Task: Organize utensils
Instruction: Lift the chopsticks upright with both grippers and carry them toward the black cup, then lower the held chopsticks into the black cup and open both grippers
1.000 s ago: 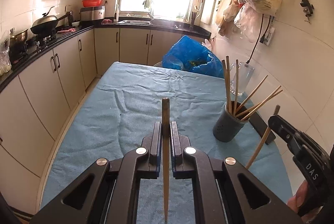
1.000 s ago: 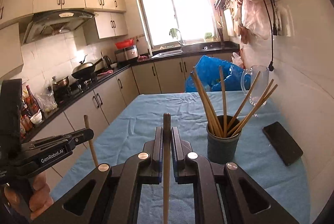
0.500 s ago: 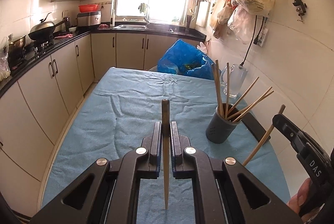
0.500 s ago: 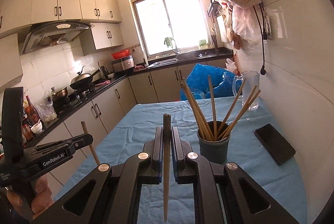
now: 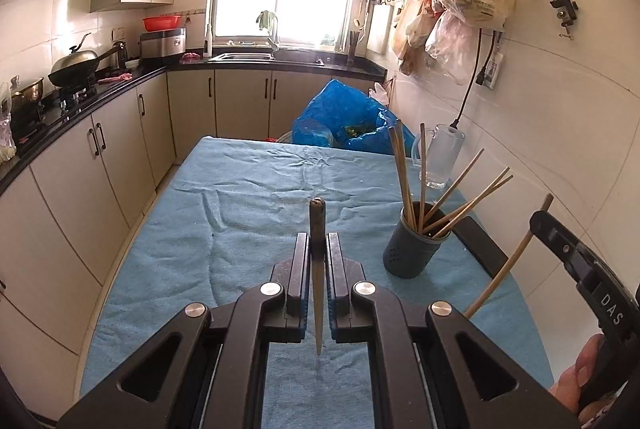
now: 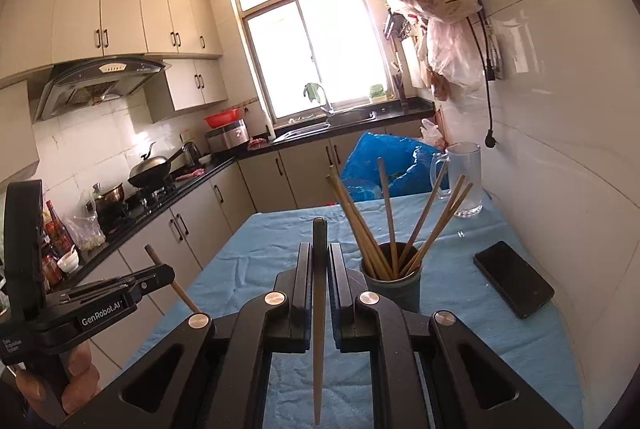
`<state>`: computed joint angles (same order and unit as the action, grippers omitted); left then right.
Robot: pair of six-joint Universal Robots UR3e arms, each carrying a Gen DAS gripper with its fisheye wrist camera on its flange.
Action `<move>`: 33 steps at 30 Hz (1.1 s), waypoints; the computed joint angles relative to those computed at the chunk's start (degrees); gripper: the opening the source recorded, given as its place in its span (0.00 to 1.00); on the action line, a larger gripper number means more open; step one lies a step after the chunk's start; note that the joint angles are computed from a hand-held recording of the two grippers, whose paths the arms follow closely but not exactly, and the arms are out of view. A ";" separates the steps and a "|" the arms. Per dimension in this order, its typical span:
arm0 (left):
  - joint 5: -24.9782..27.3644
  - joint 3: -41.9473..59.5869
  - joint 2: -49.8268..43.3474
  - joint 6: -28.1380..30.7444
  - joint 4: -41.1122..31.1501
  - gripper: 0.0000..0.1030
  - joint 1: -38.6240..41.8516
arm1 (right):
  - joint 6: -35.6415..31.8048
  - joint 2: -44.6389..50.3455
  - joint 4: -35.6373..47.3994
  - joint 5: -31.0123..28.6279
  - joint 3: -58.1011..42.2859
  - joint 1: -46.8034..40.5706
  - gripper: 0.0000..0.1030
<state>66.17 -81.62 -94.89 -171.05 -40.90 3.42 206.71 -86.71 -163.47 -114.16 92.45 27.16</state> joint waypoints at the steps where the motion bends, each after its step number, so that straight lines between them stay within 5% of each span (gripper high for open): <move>1: 0.12 0.11 -0.07 0.05 0.08 0.07 -0.15 | 0.07 -0.17 -0.17 -0.25 0.15 0.11 0.08; 25: 1.21 2.28 -1.13 0.67 -0.73 0.07 -1.72 | 1.09 -3.44 -0.89 -2.82 2.10 -1.11 0.08; 33: -0.93 15.30 -7.65 0.29 -7.68 0.07 -4.10 | -0.26 -5.00 -0.05 -2.75 0.90 -3.40 0.08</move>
